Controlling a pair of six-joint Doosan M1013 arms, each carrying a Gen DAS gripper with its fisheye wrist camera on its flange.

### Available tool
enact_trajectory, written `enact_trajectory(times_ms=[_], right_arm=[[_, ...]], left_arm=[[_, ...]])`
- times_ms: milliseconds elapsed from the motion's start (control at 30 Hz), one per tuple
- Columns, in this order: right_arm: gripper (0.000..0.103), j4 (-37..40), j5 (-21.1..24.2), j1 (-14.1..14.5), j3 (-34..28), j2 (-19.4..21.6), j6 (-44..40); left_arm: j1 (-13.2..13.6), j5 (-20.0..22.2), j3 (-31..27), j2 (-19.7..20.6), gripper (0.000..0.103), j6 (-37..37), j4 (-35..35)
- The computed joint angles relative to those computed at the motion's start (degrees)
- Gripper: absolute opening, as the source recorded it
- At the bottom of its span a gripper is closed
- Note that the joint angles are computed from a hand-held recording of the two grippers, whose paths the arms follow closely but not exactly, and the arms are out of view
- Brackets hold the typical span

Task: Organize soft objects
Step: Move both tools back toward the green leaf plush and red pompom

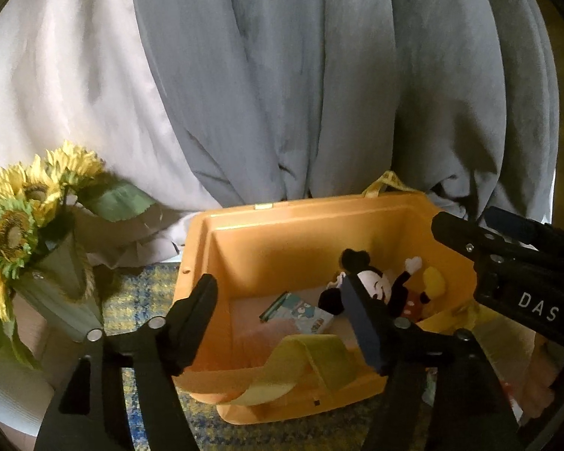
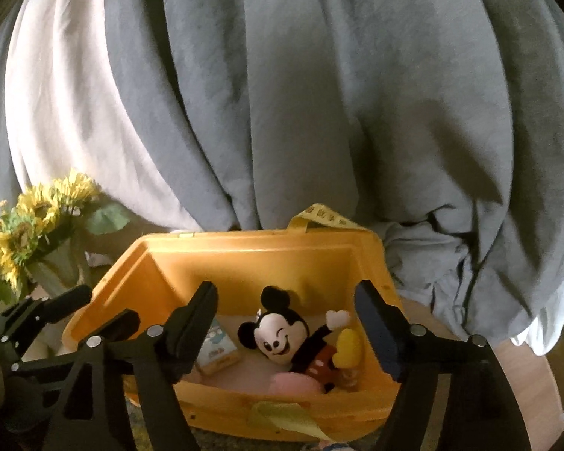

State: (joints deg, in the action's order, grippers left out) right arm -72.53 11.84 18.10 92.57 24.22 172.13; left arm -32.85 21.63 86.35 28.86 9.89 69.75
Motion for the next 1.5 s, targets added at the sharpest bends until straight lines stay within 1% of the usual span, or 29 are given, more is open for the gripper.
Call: enact_trajectory(times_ms=[67,133,167,267,367,533,767,867,967,1000,1100,1167,1233,1267,1300,1367,1400,1500], right_arm=[[0.082,-3.9,0.7,0.2,0.6,-0.6,4.0],[0.084,-9.4,2.0,0.4,1.5,-1.7,9.7],[0.086,-10.7,2.5,0.5,1.9,-2.0,11.2],[0.088,-15.2,4.1,0.8,3.3,-3.5,16.2],[0.090,-18.6,6.1,1.1,4.8,-5.0,19.8],[0.090,-20.0,7.9,1.5,7.6,-7.4,21.9],[0.090,-16.2,9.4,1.6,11.1,-9.9,19.6],[0.090,-12.9,9.4,1.6,12.3,-10.6,17.1],[0.090,-7.5,8.8,1.5,13.0,-10.9,11.8],[0.090,-4.4,8.4,1.5,13.2,-10.9,8.7],[0.090,2.5,7.8,1.3,13.6,-10.9,1.7],[0.090,9.1,7.5,1.1,13.5,-10.7,-4.9],[0.090,18.5,7.9,0.8,13.0,-10.1,-14.6],[0.090,22.1,8.1,0.6,12.7,-10.0,-18.1],[0.090,27.7,8.3,0.3,12.4,-9.6,-23.6],[0.090,34.4,8.8,-0.1,12.0,-9.0,-30.0],[0.090,36.2,9.1,-0.2,11.9,-8.8,-31.7],[0.090,44.0,11.1,-0.6,10.9,-7.4,-39.8]], left_arm=[[-0.2,0.0,0.7,-0.8,0.078,-2.3,2.0],[-0.5,0.0,1.6,-1.7,0.082,-5.6,5.0],[-0.7,0.2,2.0,-2.1,0.084,-6.9,6.1],[-1.5,0.7,3.4,-3.5,0.088,-10.3,8.7],[-2.3,1.1,4.7,-4.7,0.091,-11.9,10.2],[-3.9,2.1,6.5,-6.0,0.091,-12.1,10.7],[-5.7,3.4,8.5,-6.9,0.092,-9.2,8.6],[-6.1,3.7,8.8,-6.8,0.092,-5.2,4.6],[-6.2,3.5,8.9,-6.5,0.092,-0.7,0.2],[-6.2,3.3,8.9,-6.4,0.092,0.6,-1.2],[-6.0,2.4,8.7,-6.0,0.092,8.0,-8.8],[-5.5,1.6,8.1,-5.3,0.092,16.5,-18.0],[-5.1,1.3,7.5,-4.6,0.092,24.2,-26.6],[-4.9,1.4,7.2,-4.3,0.092,26.5,-29.3],[-4.7,1.5,6.9,-3.9,0.092,30.1,-33.2],[-4.5,2.2,6.3,-3.1,0.092,34.4,-38.0],[-4.3,2.6,5.9,-2.7,0.092,37.0,-40.9],[-4.0,4.0,5.0,-1.6,0.091,41.5,-45.9]])
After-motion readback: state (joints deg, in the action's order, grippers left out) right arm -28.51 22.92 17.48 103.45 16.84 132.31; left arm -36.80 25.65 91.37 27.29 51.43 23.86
